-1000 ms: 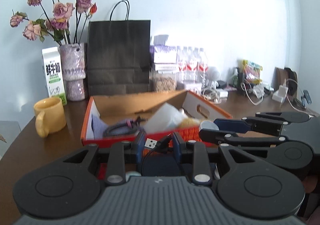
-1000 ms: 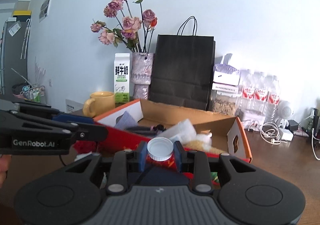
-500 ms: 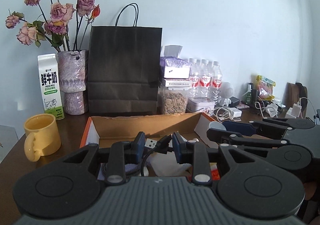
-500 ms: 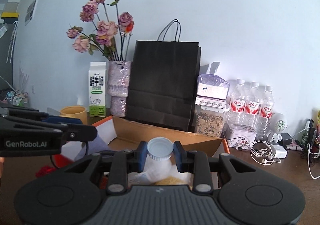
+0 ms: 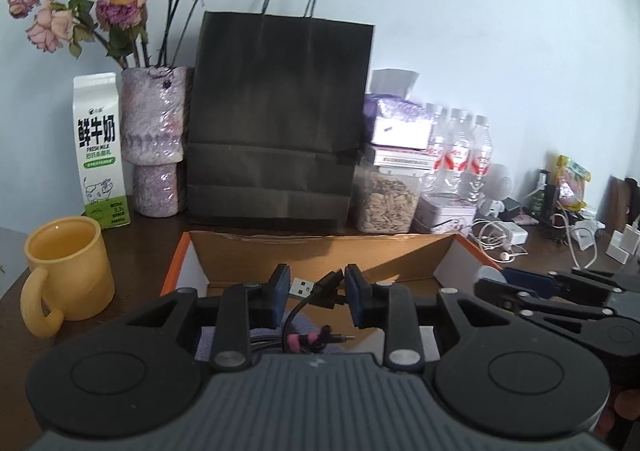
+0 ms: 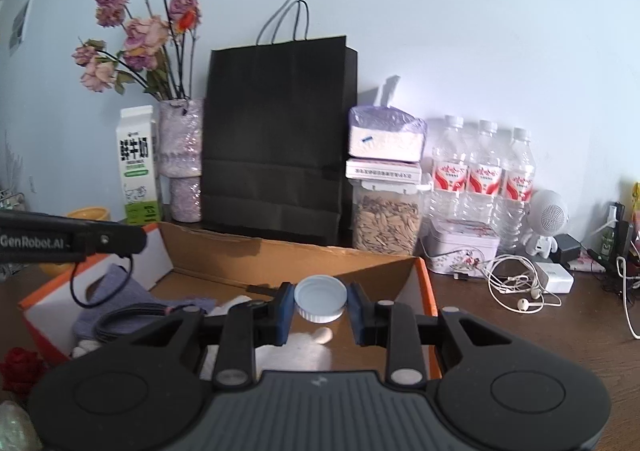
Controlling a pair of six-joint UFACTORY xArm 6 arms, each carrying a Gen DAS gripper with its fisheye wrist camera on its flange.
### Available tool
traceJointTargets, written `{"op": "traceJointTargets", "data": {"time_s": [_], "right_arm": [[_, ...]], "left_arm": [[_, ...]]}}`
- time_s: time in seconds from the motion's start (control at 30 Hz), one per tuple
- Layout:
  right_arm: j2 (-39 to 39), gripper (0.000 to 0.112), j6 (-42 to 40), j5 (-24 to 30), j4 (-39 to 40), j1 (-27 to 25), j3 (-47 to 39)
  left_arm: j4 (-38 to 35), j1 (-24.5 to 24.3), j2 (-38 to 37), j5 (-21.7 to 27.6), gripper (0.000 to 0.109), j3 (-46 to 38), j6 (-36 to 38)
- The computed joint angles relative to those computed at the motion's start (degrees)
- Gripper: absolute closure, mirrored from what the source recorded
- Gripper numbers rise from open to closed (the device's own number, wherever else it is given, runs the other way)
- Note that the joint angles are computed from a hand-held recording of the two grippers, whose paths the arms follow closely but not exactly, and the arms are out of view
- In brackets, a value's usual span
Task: Organize objects
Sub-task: 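Carry the cap and USB cable toward the box with both tools, then open both tools over the box to drop cap and USB cable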
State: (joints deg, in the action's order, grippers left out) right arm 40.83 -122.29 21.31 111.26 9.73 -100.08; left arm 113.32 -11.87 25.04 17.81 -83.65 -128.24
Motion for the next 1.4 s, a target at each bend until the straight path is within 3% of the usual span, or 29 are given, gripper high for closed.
{"op": "traceJointTargets", "data": {"time_s": [0.33, 0.37, 0.4, 0.43, 0.47, 0.5, 0.57, 1.1, 1.4], "right_arm": [[2.4, 0.085, 3.3, -1.8, -3.0, 0.0, -2.1], [2.3, 0.084, 3.5, -1.8, -3.2, 0.1, -2.0], [2.2, 0.078, 4.1, -1.7, -3.7, 0.0, -1.8], [2.2, 0.07, 4.1, -1.7, -3.6, 0.0, -1.8], [2.1, 0.046, 3.7, -1.8, -3.0, 0.0, -1.7], [2.0, 0.023, 3.5, -1.7, -2.6, 0.0, -1.6], [1.6, 0.009, 2.9, -1.3, -2.0, 0.0, -1.1], [0.7, 0.009, 1.9, -1.9, -1.8, 0.5, 0.4], [-3.4, 0.009, -6.0, 0.2, 4.5, 0.3, 5.6]], "left_arm": [[-4.8, 0.4, 1.4, 0.4, 0.077, -0.2, 4.9], [-5.5, 0.3, 1.4, 0.6, 0.068, -0.2, 5.5], [-6.0, 0.3, 1.4, 0.8, 0.044, -0.1, 5.8], [-6.2, 0.1, 1.3, 1.4, 0.03, 0.1, 5.9], [-6.0, -0.2, 1.1, 2.4, 0.006, 0.5, 5.6], [-5.3, -0.7, 0.7, 4.1, 0.006, 0.9, 4.6], [-5.4, -0.8, 0.5, 4.4, 0.006, 1.1, 4.9], [-4.8, -1.1, -0.5, 3.6, 0.006, 2.0, 4.7], [1.2, -2.2, -4.3, 4.8, 0.006, 6.0, -0.6]]}}
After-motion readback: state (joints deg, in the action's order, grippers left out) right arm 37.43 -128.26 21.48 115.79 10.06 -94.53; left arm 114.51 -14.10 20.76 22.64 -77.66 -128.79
